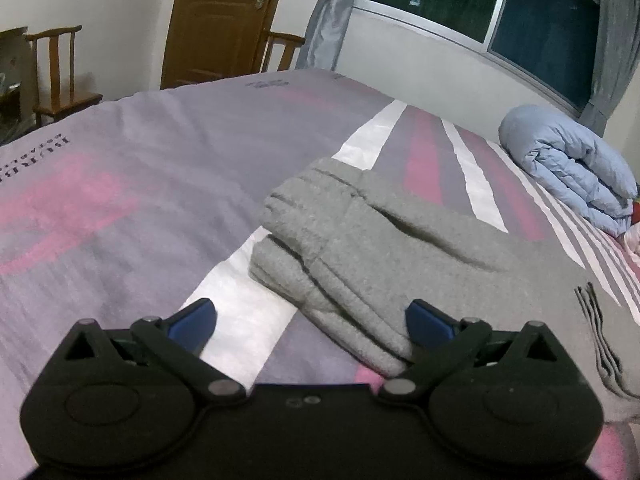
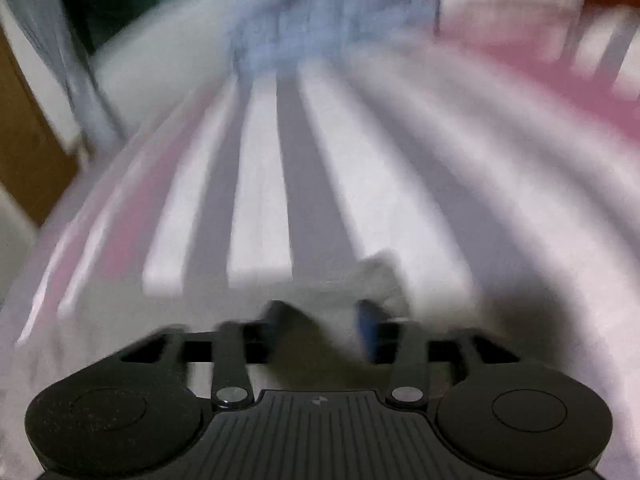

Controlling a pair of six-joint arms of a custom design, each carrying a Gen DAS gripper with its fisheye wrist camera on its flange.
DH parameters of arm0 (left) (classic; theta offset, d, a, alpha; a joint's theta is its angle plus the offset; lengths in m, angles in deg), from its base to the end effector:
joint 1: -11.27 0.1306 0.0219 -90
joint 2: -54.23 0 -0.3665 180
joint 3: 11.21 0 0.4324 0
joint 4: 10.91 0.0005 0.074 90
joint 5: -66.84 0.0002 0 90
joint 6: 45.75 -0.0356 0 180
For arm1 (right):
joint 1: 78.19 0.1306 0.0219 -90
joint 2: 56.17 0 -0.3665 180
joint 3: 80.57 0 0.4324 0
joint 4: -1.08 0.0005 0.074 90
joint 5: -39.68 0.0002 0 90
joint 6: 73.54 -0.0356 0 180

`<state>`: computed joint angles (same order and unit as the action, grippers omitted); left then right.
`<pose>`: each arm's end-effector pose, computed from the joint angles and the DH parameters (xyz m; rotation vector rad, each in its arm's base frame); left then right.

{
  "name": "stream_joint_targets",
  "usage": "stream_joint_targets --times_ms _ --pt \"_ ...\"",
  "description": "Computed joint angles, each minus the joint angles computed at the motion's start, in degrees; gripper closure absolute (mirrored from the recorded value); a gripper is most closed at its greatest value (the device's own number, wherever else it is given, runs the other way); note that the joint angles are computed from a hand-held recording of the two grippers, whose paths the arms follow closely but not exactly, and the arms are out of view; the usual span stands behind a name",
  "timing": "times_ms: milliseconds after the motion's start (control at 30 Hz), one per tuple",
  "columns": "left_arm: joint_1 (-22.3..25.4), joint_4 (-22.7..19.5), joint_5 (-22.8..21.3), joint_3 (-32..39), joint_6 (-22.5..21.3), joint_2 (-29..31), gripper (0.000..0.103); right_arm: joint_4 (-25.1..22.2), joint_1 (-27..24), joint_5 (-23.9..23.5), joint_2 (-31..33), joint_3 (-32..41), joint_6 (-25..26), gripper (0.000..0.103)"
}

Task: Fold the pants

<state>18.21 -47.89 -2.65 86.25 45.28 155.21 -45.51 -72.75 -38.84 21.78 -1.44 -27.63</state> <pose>0.6019 0.0602 0.3940 0.0307 2.2477 -0.3515 0.4527 0.0355 0.4202 0.8688 2.1847 0.1891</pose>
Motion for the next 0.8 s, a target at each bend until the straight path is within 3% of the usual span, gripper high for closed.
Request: stream_joint_targets --times_ms 67,100,200,267,367,500,633,667,800 --pt "0.3 -0.8 1.3 0.9 1.6 0.6 0.007 1.4 2.1 4.3 -3.2 -1.7 2.6 0.047" --pt "0.5 -1.0 2.0 1.1 2.4 0.7 0.008 4.0 3.9 6.7 -5.9 -3.9 4.1 0.040" --pt "0.5 -2.5 3.9 2.8 3.2 2.1 0.021 11.6 11.4 14.8 -14.7 -12.3 6.6 0.025" --pt "0.5 -4.0 6.6 4.2 3.6 3.1 0.040 11.5 15.6 18.7 -17.0 -14.6 7.2 0.025" --pt "1.2 -5.9 13.5 6.6 10.6 5.9 0.048 11.0 18.2 21.4 -17.8 -16.4 5.8 0.025" --pt "3.5 0.2 21.2 5.1 26.1 7.4 0.049 10.3 18.2 21.3 -18.4 -16.5 4.8 0.025" --pt "4.2 4.6 25.0 5.7 32.6 10.0 0.054 11.0 20.0 22.9 -20.1 -18.1 3.5 0.025" --pt "4.2 5.5 25.4 6.2 34.1 10.9 0.060 10.8 19.6 22.8 -20.1 -18.2 2.7 0.025" --pt "4.2 10.9 27.5 6.9 40.0 13.4 0.061 10.2 19.3 24.2 -20.0 -17.9 1.5 0.025"
